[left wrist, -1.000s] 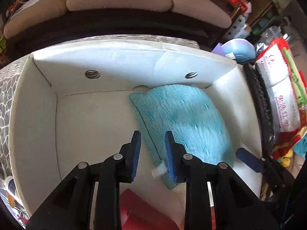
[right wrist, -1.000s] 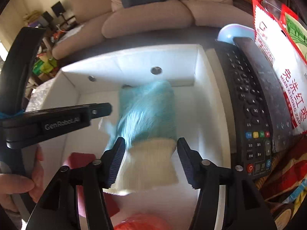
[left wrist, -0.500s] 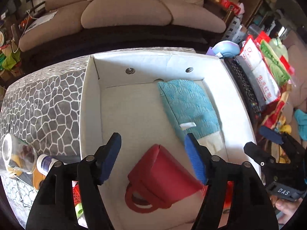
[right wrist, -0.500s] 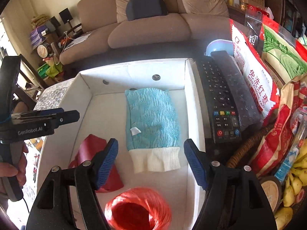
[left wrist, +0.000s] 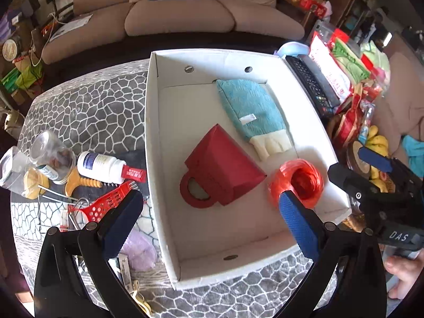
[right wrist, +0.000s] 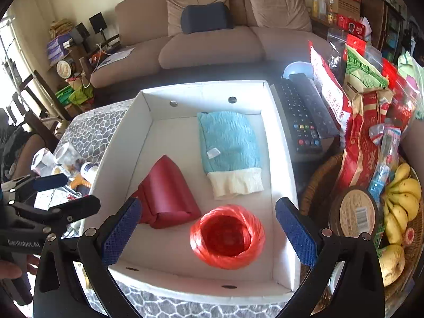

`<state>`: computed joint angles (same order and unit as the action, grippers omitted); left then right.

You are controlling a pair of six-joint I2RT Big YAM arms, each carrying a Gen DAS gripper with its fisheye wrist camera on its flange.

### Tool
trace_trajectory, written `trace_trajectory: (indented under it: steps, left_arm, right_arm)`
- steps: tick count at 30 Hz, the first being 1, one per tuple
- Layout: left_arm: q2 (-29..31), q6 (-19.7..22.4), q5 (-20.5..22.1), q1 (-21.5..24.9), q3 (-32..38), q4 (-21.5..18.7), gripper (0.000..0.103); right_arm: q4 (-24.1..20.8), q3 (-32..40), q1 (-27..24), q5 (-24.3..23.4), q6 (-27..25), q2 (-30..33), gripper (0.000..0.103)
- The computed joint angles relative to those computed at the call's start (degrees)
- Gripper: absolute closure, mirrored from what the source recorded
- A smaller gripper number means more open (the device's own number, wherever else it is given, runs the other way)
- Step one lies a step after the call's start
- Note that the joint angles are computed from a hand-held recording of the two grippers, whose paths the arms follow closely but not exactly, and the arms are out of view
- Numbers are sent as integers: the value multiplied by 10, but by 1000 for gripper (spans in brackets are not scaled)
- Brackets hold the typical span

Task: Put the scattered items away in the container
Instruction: 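Withdraw both tools from the box toward the black tissue pack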

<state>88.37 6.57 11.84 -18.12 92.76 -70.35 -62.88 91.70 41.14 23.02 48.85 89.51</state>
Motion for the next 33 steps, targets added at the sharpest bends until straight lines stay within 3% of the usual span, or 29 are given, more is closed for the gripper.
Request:
trace_trajectory:
  steps: [11,15,19,26,33]
  left_arm:
    - [-140,27,42,75,-109,-24,0]
    - [-177,54,66,134,-146,-30,0]
    - [-186,99,85,222,-172,-37,0]
    - [-147,147,94,362,-197,-11,0]
    - [-115,161,122,413,-225,29,0]
  right_arm:
    - [-48,28,99,58,75,-8,0]
    - [-46,29,135,68,102,-6,0]
    - [-32,34,168,65,116,5,0]
    - [5,83,214,29,56,68,0]
    - [22,158,240,32,0,162,0]
